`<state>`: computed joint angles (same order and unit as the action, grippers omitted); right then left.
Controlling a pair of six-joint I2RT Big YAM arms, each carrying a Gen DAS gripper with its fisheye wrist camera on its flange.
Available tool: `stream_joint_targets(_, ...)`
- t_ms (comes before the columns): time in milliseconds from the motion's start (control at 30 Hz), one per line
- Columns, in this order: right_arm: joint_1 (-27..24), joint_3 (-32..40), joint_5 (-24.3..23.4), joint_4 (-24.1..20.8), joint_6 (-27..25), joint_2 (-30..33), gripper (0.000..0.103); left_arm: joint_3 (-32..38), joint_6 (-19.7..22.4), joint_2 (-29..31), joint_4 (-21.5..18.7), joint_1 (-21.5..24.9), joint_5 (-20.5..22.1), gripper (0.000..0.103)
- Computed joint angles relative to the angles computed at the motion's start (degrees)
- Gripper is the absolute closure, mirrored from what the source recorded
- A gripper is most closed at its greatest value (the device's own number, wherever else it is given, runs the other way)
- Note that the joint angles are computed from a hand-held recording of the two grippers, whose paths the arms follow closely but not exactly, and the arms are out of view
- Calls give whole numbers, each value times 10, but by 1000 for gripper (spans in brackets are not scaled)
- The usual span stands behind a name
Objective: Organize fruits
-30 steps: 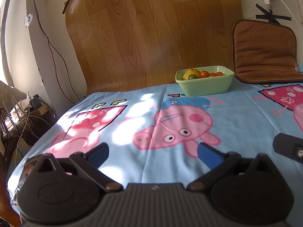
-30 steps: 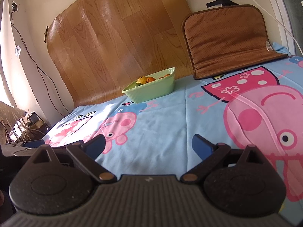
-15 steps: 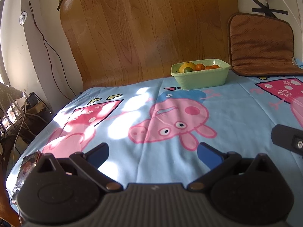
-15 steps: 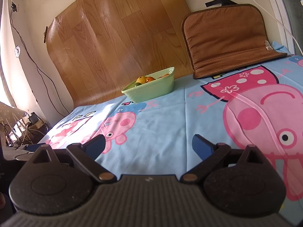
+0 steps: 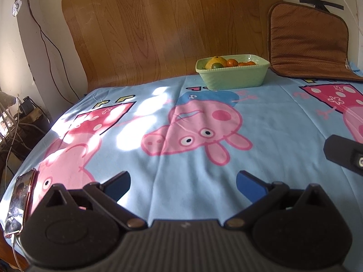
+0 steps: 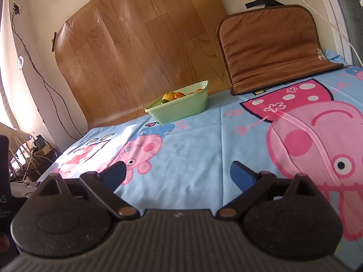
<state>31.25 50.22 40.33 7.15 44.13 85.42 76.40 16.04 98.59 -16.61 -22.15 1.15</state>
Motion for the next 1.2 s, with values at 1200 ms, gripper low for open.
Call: stream_joint_targets(1200, -1, -1, -2, -1, 2, -1, 3, 0, 15, -1, -16, -3, 11, 0)
